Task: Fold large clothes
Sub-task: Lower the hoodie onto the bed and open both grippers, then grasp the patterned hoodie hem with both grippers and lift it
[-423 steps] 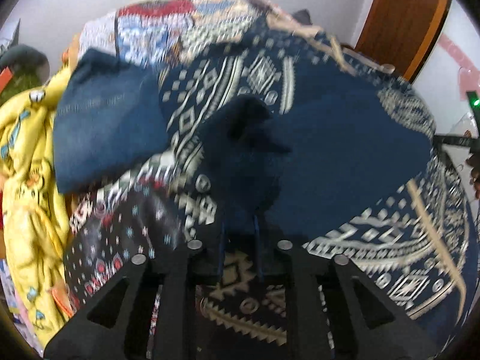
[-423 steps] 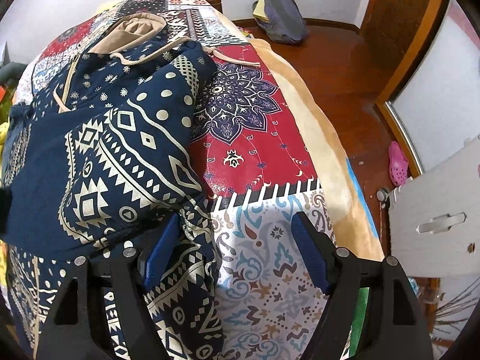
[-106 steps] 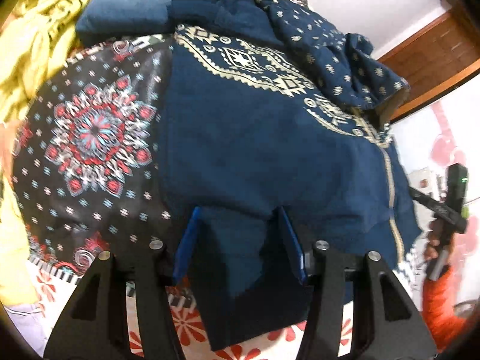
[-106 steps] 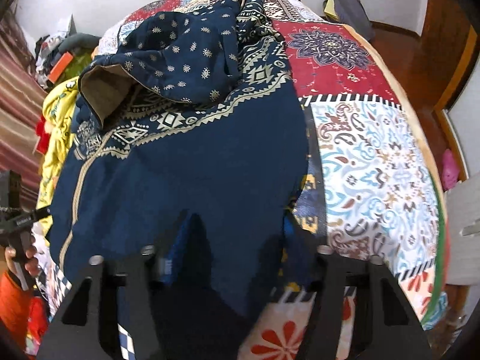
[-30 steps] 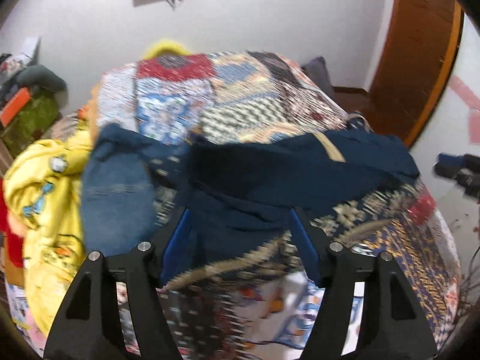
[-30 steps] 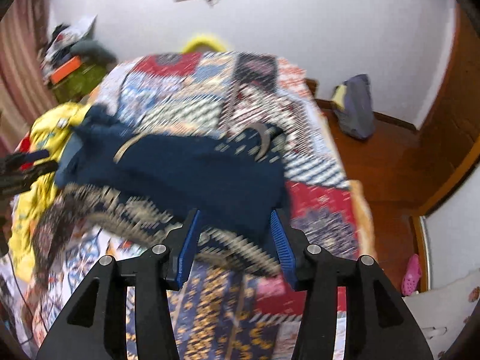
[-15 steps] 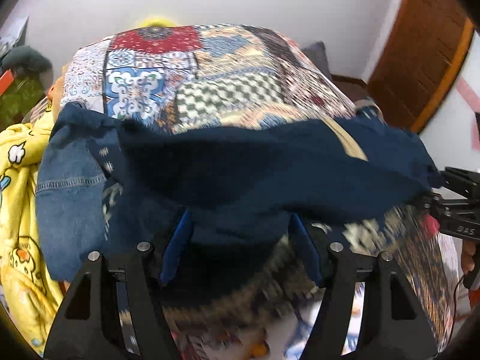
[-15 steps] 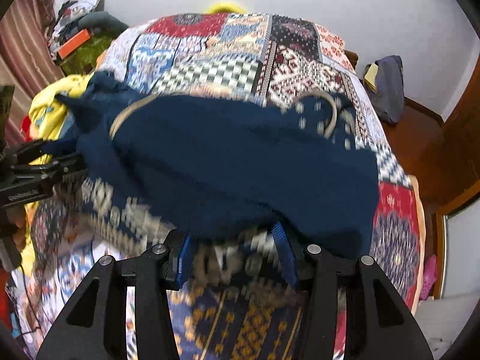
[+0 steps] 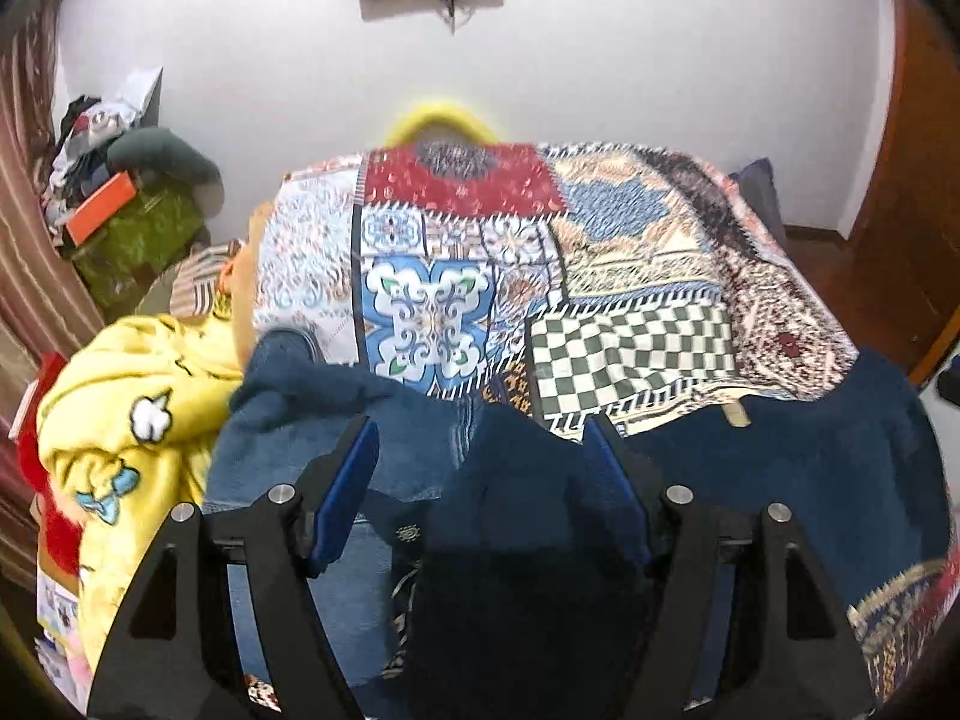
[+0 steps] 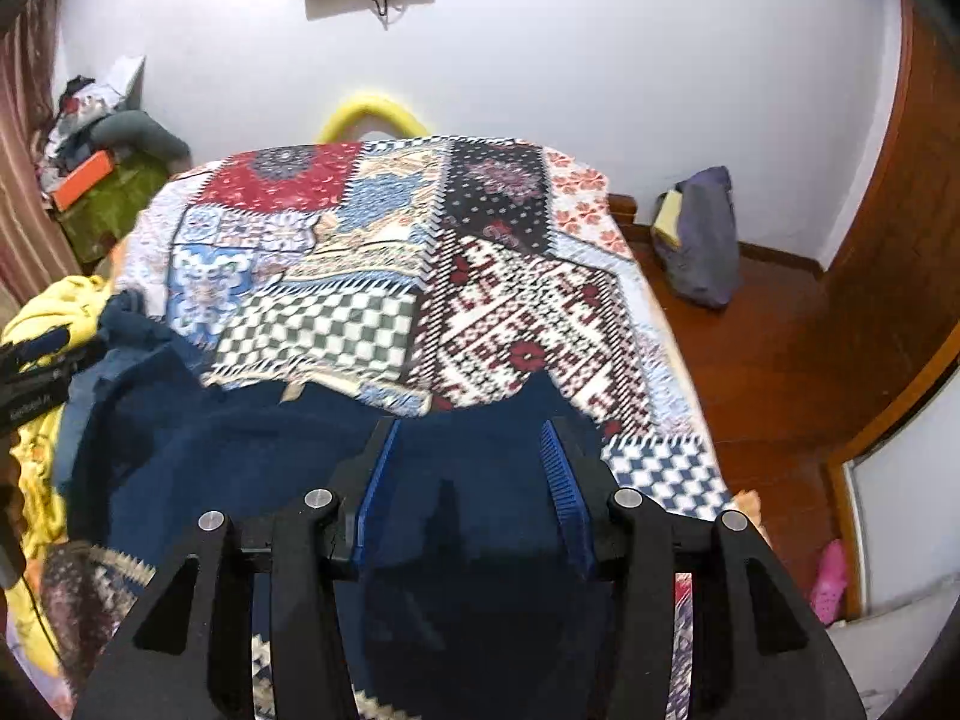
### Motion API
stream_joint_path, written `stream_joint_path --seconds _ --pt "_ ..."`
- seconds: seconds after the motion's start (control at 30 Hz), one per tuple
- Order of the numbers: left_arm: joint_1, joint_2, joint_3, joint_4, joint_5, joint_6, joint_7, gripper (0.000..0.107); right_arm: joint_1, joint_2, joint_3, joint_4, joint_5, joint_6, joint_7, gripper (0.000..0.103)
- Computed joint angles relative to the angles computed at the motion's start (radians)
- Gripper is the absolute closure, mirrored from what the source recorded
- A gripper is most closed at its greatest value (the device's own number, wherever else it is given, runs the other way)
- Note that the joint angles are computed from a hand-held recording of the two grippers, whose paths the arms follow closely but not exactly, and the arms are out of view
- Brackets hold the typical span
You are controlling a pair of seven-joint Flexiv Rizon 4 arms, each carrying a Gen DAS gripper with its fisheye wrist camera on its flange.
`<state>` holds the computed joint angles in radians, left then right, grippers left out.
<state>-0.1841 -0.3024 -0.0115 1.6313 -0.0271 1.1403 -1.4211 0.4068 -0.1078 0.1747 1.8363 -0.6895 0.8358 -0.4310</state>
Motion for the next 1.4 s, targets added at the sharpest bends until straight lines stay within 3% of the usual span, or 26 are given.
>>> stream_joint_path --seconds 0.23,0.43,0.53,0.6,0.7,0.87,0.97,1.13,1.4 --pt "0.025 0.11 -0.079 0.167 -0.164 0.016 0.23 0.037 0.036 0.005 0.036 0.029 0.032 0.023 -0.052 0.059" --pt "0.006 0.201 -0.09 0.33 -0.358 0.01 0.365 0.036 0.064 0.009 0.048 0.072 0.021 0.047 -0.042 0.057" --pt "-0.005 0.222 -0.06 0.378 -0.333 0.017 0.326 0.036 0.079 0.0 0.048 0.08 0.002 0.001 -0.042 0.043" --pt "-0.003 0.233 -0.046 0.408 -0.321 0.038 0.294 0.036 0.086 0.007 0.041 0.102 -0.057 -0.032 0.014 0.027" --pt "0.012 0.249 -0.031 0.455 -0.369 0.05 0.287 0.036 0.075 0.031 0.042 0.14 -0.08 -0.039 0.073 0.023" --pt "0.048 0.276 0.003 0.494 -0.345 -0.002 0.22 0.036 0.046 0.074 0.055 0.186 -0.02 -0.033 0.082 0.022" --pt "0.055 0.298 0.006 0.542 -0.496 -0.05 0.279 0.036 0.033 0.097 0.066 0.209 0.016 -0.025 0.085 0.022" --pt "0.025 0.322 0.001 0.627 -0.767 -0.051 0.369 0.036 0.02 0.132 0.081 0.244 0.055 -0.034 0.089 0.022" --pt "-0.006 0.267 -0.032 0.612 -1.25 -0.224 0.543 0.036 0.008 0.139 0.085 0.255 0.079 -0.02 0.067 0.022"
